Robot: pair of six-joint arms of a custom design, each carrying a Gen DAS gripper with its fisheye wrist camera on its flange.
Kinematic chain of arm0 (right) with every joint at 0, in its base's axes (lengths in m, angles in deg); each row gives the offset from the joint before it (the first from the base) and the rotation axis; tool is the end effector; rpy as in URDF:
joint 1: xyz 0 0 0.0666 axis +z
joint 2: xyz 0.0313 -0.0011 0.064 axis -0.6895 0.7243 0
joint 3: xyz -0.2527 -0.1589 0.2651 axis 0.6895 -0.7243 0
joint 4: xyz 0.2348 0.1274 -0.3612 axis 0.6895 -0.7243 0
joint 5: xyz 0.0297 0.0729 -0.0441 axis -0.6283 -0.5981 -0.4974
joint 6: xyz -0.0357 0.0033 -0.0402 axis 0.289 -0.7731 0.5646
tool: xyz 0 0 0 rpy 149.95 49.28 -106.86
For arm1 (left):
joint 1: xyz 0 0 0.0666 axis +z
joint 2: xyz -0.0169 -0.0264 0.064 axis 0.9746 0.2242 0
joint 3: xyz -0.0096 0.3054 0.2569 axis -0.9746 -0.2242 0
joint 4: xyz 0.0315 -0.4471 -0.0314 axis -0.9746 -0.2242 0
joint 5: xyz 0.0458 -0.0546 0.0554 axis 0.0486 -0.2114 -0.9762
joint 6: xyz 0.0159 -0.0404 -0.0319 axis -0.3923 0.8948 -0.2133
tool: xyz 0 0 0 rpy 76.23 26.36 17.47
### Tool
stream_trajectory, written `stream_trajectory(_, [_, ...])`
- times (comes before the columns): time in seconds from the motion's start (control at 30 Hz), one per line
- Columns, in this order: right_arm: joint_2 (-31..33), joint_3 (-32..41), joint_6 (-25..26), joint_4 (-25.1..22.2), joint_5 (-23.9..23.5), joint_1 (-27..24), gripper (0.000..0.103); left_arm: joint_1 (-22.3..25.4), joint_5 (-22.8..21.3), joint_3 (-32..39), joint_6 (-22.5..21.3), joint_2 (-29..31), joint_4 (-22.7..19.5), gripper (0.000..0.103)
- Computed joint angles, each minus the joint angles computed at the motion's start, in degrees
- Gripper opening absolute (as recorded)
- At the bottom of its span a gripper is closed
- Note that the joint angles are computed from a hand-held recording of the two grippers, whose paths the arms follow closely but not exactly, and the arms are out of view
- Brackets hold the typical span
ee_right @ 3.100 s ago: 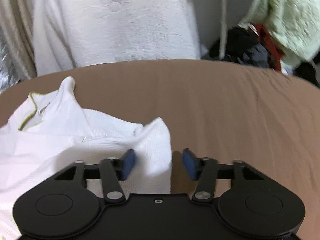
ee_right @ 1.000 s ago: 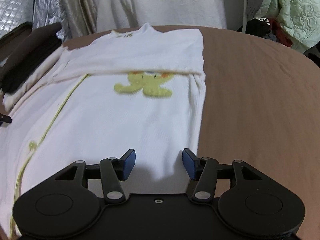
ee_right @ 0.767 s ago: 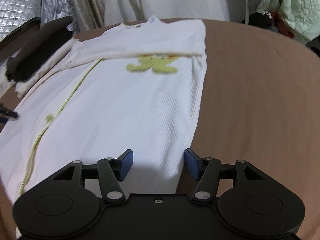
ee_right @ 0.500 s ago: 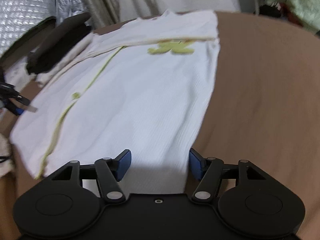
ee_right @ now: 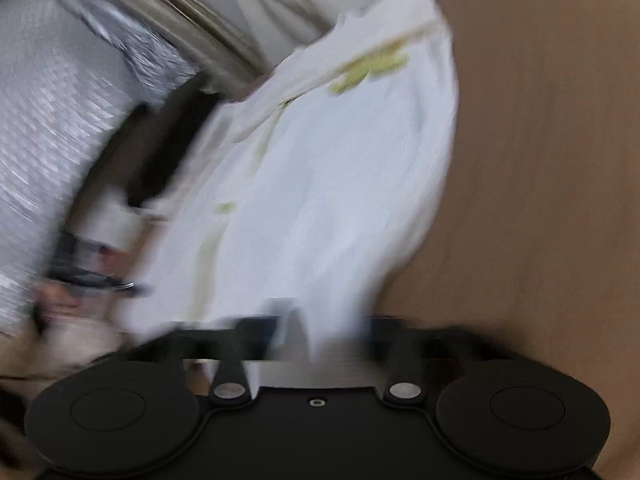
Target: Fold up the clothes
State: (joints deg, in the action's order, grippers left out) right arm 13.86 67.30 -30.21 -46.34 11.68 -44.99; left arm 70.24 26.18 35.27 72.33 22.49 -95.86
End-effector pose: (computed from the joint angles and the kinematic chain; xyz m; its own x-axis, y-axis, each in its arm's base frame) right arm 0.3068 0.0137 0.3684 -0.8027 0.0277 -0.5957 -0.3398 0.7996 0.4951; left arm 0.3145 -0.0477 0.4479 -0.9542 -0.0050 -0.2990 0.0872 0.9518 -0.2942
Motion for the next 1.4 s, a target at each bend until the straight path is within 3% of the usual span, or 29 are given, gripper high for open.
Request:
stream_trajectory(0.03, [-0.21, -0.17, -0.53, 1.66, 1.17, 0.49, 0.006, -1.63, -2.37, 0.55, -1.54, 0.22, -0.15, 0.026])
stream_trajectory(0.07, [-0.5, -0.46, -2.27, 3.81, 0.75, 0.55, 0.006, -1.83, -1.76, 0.77, -1.67, 0.05, 0.17, 0.02])
stream_trajectory(0.13, [-0.56, -0.17, -4.17, 5.79, -0.51, 0.56, 0.006, -0.06, 4.13, 0.38, -0.83, -1.34, 2.35, 0.014])
stream_trajectory(0.2, [-0.71, 0.29, -3.71, 5.85, -2.23, 0.45, 0.006, 1.71, 7.1, -0.02, -0.4, -3.02, 3.96, 0.014])
stream_trajectory(0.3, [-0.81, 0.95, -1.03, 2.81, -5.13, -0.33, 0.006, 2.32, 3.82, 0.13, -2.45, -3.71, 1.48, 0.014])
stream_trajectory(0.4, [-0.45, 0.77, 2.13, -1.4, -5.89, -2.05, 0.007, 0.94, -0.44, -0.1, -1.1, -3.08, -0.63, 0.031])
stream_trajectory(0.43, [-0.3, 0.54, 2.99, -2.67, -5.74, -2.72, 0.008, 0.76, -1.39, -0.72, -0.45, -3.17, -1.17, 0.045])
stream_trajectory(0.47, [-0.03, 0.39, 3.62, -3.65, -5.45, -3.45, 0.009, 0.8, -2.23, -1.35, 0.15, -3.64, -1.18, 0.053])
stream_trajectory(0.5, [0.1, 0.14, 3.83, -4.24, -5.45, -4.06, 0.01, 0.85, -3.06, -1.97, 0.74, -4.13, -1.18, 0.055])
stream_trajectory(0.63, [0.29, -0.03, 3.76, -4.06, -5.27, -3.97, 0.01, 3.81, 1.35, -3.66, 1.04, -5.77, -0.6, 0.082])
stream_trajectory(0.67, [0.3, 0.12, 4.38, -4.02, -4.53, -3.5, 0.01, 5.19, 3.13, -3.94, 0.9, -5.93, -0.85, 0.084])
stream_trajectory(0.8, [-0.03, -0.22, 4.29, -2.99, -3.16, -2.47, 0.01, 9.18, 7.46, -4.49, 1.13, -6.33, -1.44, 0.084])
stream_trajectory(0.9, [-0.37, -0.96, 3.35, -2.01, -3.85, -2.91, 0.01, 8.54, 5.9, -4.38, 0.53, -6.58, -1.26, 0.077])
stream_trajectory(1.07, [-0.58, -1.64, 2.47, -2.06, -6.01, -4.58, 0.01, 7.43, 5.2, -4.6, 2.62, -6.69, -0.15, 0.077])
stream_trajectory(1.2, [0.01, -0.07, 5.04, -4.44, -4.19, -3.46, 0.011, 6.74, 5.45, -4.37, 4.19, -5.87, 0.72, 0.082])
stream_trajectory(1.33, [-0.26, 0.28, 7.33, -5.79, -3.62, -2.6, 0.019, 4.98, 2.99, -3.52, 4.67, -4.66, 1.04, 0.081])
stream_trajectory(1.4, [0.26, 0.26, 5.86, -5.73, -4.95, -2.53, 0.035, 3.67, 0.57, -3.14, 4.19, -4.32, 1.37, 0.068])
